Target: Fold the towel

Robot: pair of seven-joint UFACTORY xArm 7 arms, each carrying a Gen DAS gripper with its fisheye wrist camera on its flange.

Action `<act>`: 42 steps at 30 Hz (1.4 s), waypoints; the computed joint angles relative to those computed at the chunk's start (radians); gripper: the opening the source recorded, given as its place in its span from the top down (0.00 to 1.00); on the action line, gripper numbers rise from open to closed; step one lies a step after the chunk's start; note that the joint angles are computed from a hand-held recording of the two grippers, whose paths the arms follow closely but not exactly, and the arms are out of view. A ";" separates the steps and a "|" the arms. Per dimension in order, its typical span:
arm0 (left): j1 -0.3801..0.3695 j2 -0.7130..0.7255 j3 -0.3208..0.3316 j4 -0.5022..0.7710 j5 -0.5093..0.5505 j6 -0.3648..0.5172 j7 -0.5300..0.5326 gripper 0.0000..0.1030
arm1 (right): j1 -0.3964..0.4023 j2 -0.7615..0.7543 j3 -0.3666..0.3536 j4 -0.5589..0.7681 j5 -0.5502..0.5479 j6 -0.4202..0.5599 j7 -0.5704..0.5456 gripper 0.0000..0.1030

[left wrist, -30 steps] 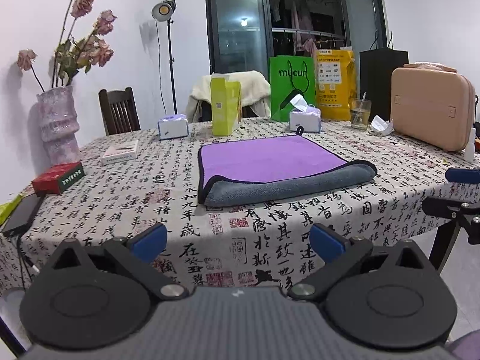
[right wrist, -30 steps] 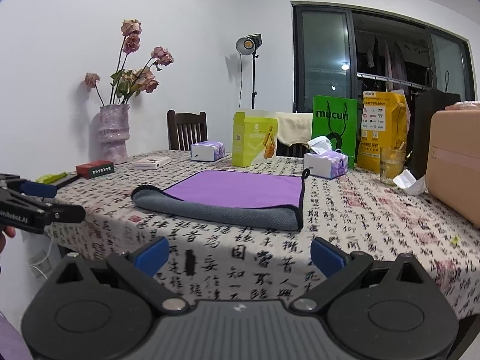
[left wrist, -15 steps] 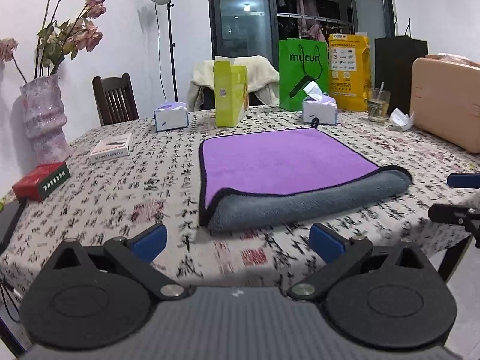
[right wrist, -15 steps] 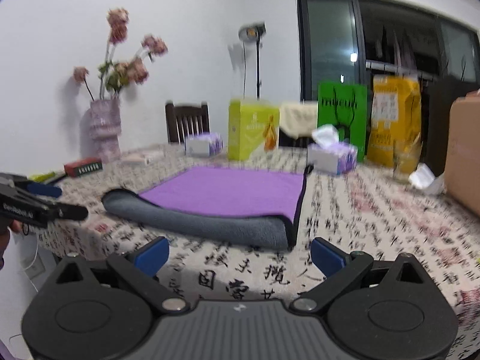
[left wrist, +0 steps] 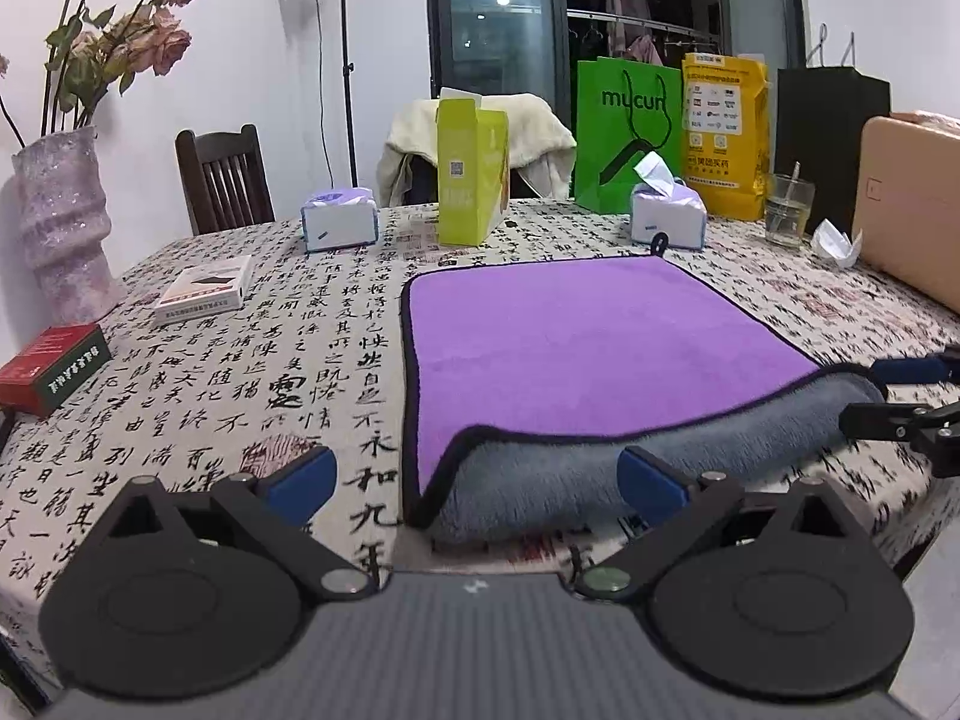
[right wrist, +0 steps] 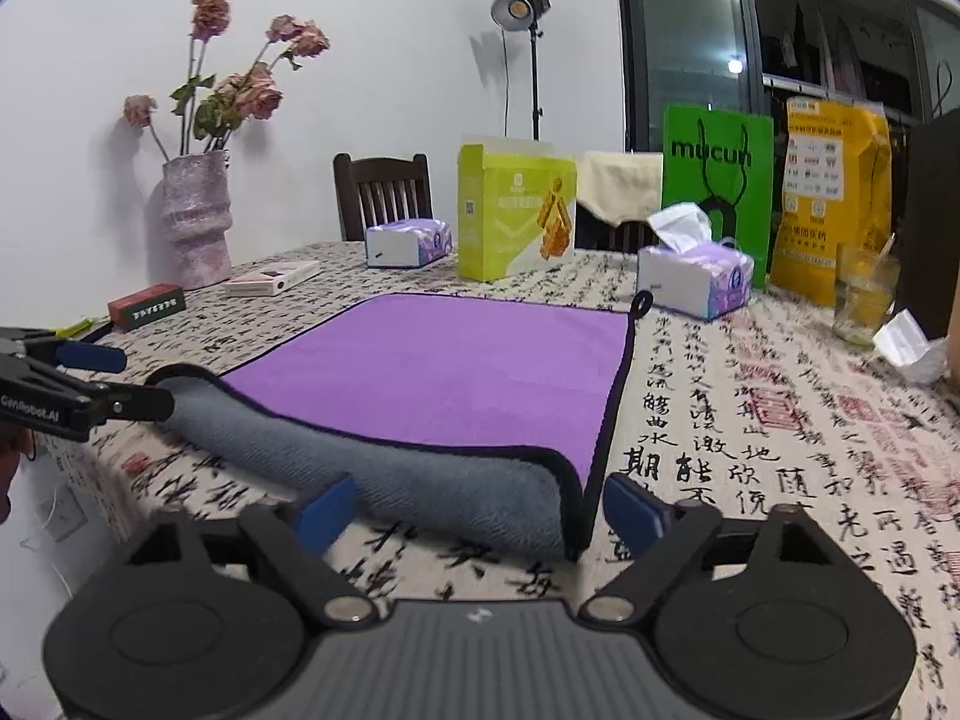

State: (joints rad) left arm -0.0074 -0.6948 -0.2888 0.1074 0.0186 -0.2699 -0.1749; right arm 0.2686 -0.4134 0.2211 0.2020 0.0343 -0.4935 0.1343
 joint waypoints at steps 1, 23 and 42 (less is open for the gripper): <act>0.005 0.018 -0.001 0.010 0.000 -0.004 0.000 0.06 | 0.011 0.016 -0.026 0.012 -0.019 0.003 0.009 0.26; -0.092 0.122 0.124 0.059 0.014 0.019 0.067 0.94 | -0.037 0.075 -0.011 0.086 -0.053 0.085 -0.038 0.95; -0.140 0.345 0.250 0.303 0.049 -0.020 0.140 0.94 | 0.120 0.236 -0.418 0.327 -0.593 0.044 0.315 0.96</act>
